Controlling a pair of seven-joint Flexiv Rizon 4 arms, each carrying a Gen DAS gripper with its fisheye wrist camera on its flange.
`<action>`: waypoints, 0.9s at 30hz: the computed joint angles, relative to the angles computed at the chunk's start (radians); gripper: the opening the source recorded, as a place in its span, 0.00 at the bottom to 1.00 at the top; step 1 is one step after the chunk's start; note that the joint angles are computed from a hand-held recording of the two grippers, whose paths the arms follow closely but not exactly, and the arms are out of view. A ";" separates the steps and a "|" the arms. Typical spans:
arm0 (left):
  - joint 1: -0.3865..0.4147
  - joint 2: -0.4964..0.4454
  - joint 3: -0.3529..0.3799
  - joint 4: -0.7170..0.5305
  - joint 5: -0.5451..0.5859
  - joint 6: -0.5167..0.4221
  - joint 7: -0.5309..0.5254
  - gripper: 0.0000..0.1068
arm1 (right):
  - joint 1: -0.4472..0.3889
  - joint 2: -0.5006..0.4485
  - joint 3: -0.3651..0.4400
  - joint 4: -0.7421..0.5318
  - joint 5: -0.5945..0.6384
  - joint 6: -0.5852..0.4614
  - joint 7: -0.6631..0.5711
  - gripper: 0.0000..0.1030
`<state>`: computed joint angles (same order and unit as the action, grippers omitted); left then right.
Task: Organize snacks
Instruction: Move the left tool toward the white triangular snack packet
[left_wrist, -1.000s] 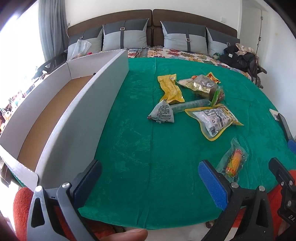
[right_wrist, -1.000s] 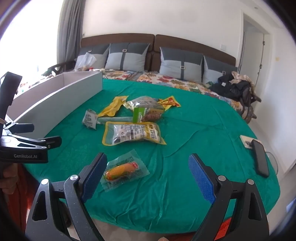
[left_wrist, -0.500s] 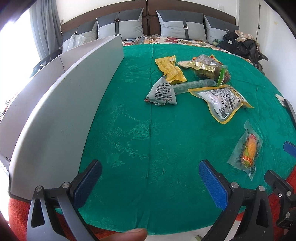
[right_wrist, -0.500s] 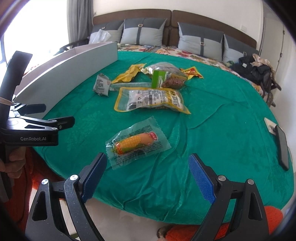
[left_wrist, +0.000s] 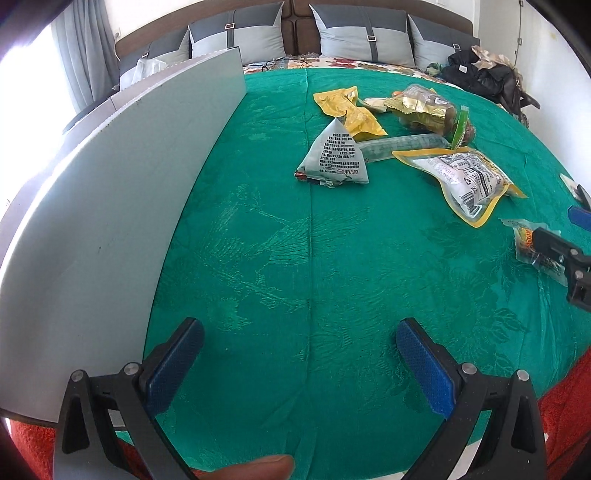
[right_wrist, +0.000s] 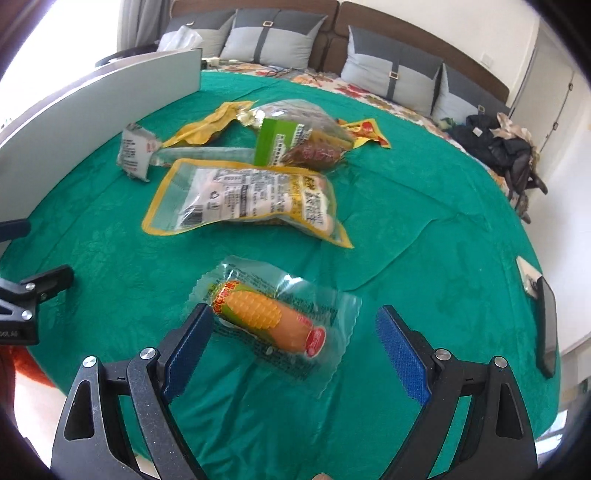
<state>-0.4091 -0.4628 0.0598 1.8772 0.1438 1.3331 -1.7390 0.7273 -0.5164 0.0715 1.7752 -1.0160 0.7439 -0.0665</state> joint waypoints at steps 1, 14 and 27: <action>0.005 -0.001 -0.005 0.001 -0.005 0.001 0.002 0.96 | -0.005 0.013 -0.007 0.009 -0.012 0.015 0.029 0.89; 0.033 -0.007 -0.038 0.015 -0.076 0.014 0.042 0.96 | -0.044 0.069 0.049 0.123 -0.089 0.191 0.205 0.89; 0.044 0.000 -0.045 0.034 -0.089 0.030 0.070 0.96 | -0.037 0.060 0.006 0.042 0.153 -0.107 0.111 0.89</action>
